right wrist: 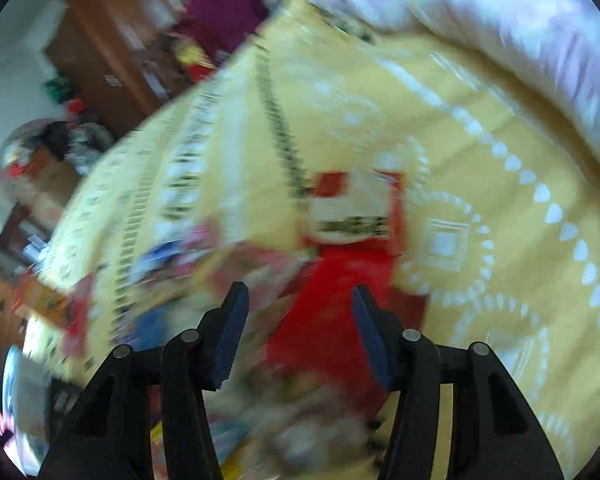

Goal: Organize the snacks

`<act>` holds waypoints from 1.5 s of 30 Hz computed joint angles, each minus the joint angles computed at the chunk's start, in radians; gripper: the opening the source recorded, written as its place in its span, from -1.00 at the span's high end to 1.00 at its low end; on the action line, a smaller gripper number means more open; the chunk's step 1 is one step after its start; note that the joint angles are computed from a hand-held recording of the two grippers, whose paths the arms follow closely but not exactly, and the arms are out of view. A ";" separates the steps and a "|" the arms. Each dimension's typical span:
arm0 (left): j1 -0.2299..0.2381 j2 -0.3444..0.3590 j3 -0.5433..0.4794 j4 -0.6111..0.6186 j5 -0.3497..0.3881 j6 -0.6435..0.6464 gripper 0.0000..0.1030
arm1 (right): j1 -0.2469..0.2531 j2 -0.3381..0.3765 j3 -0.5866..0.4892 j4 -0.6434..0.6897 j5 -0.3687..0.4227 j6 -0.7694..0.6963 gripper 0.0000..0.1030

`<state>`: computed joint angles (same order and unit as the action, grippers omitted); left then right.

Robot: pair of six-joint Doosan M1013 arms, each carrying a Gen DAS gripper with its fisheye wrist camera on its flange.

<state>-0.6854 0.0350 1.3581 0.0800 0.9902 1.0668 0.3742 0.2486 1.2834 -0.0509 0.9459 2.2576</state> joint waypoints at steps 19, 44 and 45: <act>-0.002 -0.050 0.038 0.085 0.003 -0.137 -0.69 | 0.162 0.099 -0.232 0.368 0.094 -0.493 -0.36; -0.062 -0.061 0.064 0.068 0.016 -0.149 -0.69 | 0.377 -0.153 0.195 0.066 0.090 -0.320 0.31; -0.063 -0.061 0.063 0.077 0.018 -0.153 -0.69 | 0.374 -0.160 0.192 0.084 0.061 -0.325 0.38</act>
<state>-0.7487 -0.0256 1.4207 0.1570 1.0081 0.9136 0.7480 0.0889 1.4753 0.0332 1.0070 1.9323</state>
